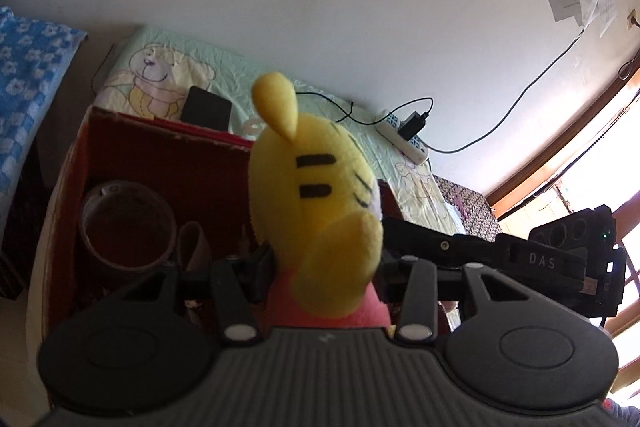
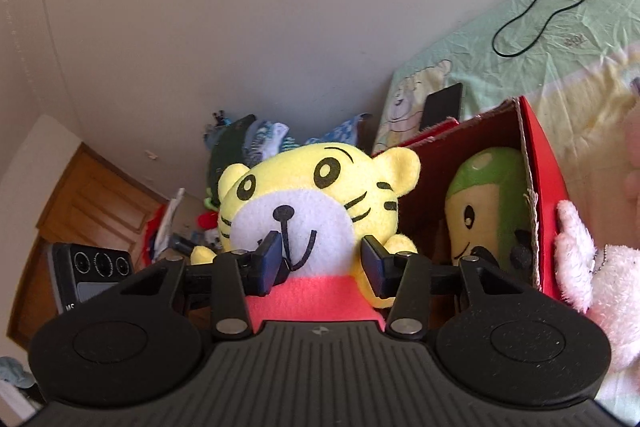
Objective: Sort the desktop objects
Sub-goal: 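Carry the yellow tiger plush with the right gripper into the red box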
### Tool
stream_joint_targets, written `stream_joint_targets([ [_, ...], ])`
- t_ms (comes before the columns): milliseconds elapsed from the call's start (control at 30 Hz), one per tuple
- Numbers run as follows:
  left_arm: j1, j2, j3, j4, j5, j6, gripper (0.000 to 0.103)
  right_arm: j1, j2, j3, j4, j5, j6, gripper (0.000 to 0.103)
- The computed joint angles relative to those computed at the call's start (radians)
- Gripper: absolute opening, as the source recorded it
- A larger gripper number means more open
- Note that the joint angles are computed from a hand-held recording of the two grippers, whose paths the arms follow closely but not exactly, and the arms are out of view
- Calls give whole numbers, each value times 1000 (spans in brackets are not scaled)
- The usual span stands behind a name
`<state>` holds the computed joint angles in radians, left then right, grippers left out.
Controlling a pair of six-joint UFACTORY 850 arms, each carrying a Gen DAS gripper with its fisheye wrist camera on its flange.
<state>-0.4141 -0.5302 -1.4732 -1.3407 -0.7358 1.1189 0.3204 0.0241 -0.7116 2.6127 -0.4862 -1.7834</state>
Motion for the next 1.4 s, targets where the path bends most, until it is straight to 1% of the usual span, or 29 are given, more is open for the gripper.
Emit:
stream_joint_targets([
  [133, 4, -16, -16, 58, 4, -18, 45, 23, -18, -13, 80, 53, -54, 48],
  [267, -3, -46, -45, 124, -5, -60, 46, 49, -31, -26, 189, 115, -158, 48],
  [300, -8, -50, -50, 142, 3, -72, 46, 64, -58, -52, 239, 134, -200, 48],
  [400, -25, -57, -55, 179, 37, -83, 46, 92, -73, -74, 396, 183, -374, 48],
  [433, -26, -58, -56, 183, 39, -87, 46, 98, -74, -76, 452, 189, -437, 47],
  [467, -26, -62, -59, 185, 39, -89, 46, 100, -74, -75, 478, 190, -464, 47],
  [567, -35, -72, -73, 227, 59, -124, 49, 94, -82, -78, 470, 191, -458, 45],
  [667, -51, -59, -62, 275, 104, -144, 50, 102, -96, -99, 522, 215, -524, 44],
  [700, -57, -42, -44, 283, 131, -136, 50, 104, -100, -105, 520, 219, -528, 44],
  [733, -62, -26, -24, 284, 160, -119, 50, 103, -105, -110, 492, 221, -505, 44],
  [800, -69, -1, 7, 296, 211, -104, 50, 96, -114, -116, 383, 212, -401, 44],
  [867, -69, 7, 17, 304, 233, -110, 50, 87, -125, -122, 277, 193, -284, 44],
  [900, -68, 3, 11, 320, 238, -125, 50, 86, -132, -127, 259, 190, -262, 44],
  [1033, -77, -23, -16, 374, 269, -182, 55, 90, -159, -154, 334, 212, -322, 44],
  [1133, -105, -20, -5, 425, 342, -188, 59, 91, -167, -164, 352, 224, -337, 43],
  [1200, -128, -22, 1, 517, 376, -243, 64, 93, -167, -168, 357, 239, -354, 43],
  [1233, -135, -22, 2, 559, 381, -268, 66, 95, -164, -168, 370, 245, -373, 43],
  [1333, -136, -4, 24, 545, 395, -233, 67, 100, -152, -160, 421, 250, -436, 46],
  [1367, -131, 0, 26, 545, 389, -236, 72, 100, -149, -157, 421, 250, -435, 47],
  [1400, -124, 4, 27, 541, 376, -237, 75, 100, -146, -157, 430, 254, -447, 47],
])
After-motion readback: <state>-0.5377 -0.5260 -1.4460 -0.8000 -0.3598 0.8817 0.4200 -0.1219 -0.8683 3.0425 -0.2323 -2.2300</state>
